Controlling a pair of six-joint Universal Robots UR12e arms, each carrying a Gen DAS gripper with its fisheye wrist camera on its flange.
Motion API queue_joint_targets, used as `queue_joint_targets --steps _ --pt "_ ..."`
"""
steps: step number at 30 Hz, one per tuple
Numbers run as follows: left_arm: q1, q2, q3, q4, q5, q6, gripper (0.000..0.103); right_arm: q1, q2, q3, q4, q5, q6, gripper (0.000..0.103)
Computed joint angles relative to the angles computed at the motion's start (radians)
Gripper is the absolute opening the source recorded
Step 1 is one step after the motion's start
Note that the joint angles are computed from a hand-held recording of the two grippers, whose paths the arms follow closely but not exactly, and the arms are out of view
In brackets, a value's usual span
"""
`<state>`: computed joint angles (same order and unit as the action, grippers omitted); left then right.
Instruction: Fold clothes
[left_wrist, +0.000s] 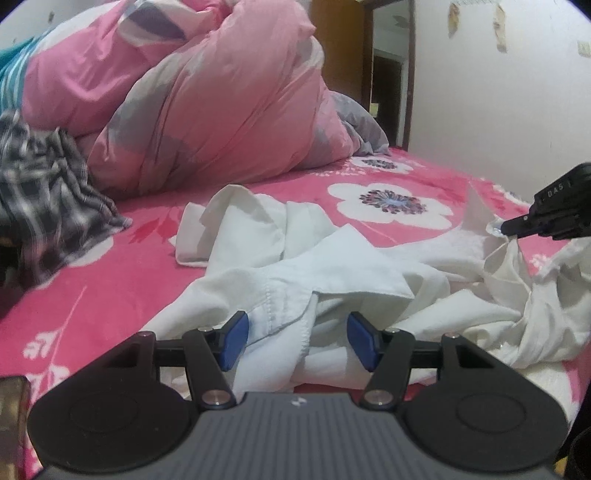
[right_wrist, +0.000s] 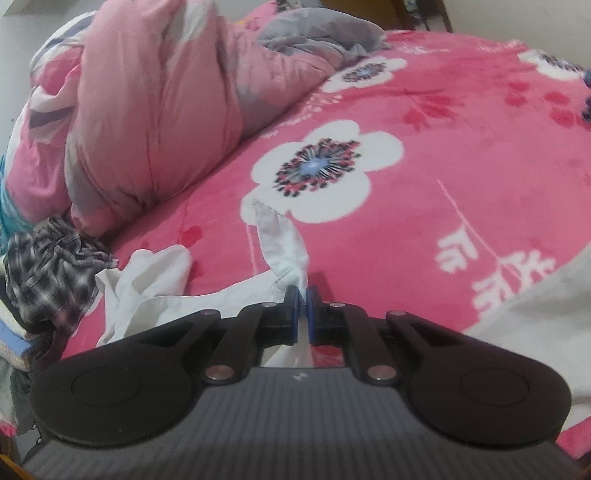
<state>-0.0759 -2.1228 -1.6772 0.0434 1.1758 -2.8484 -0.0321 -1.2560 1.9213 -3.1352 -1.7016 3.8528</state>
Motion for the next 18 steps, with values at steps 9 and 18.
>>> queue_joint_targets --steps 9,18 --pt "-0.033 -0.019 0.045 -0.013 0.117 0.023 0.056 -0.019 -0.008 0.034 -0.051 0.051 0.028 0.003" --pt "-0.006 -0.03 0.09 -0.062 0.052 -0.116 0.055 -0.031 -0.013 0.048 -0.063 0.087 0.049 0.003"
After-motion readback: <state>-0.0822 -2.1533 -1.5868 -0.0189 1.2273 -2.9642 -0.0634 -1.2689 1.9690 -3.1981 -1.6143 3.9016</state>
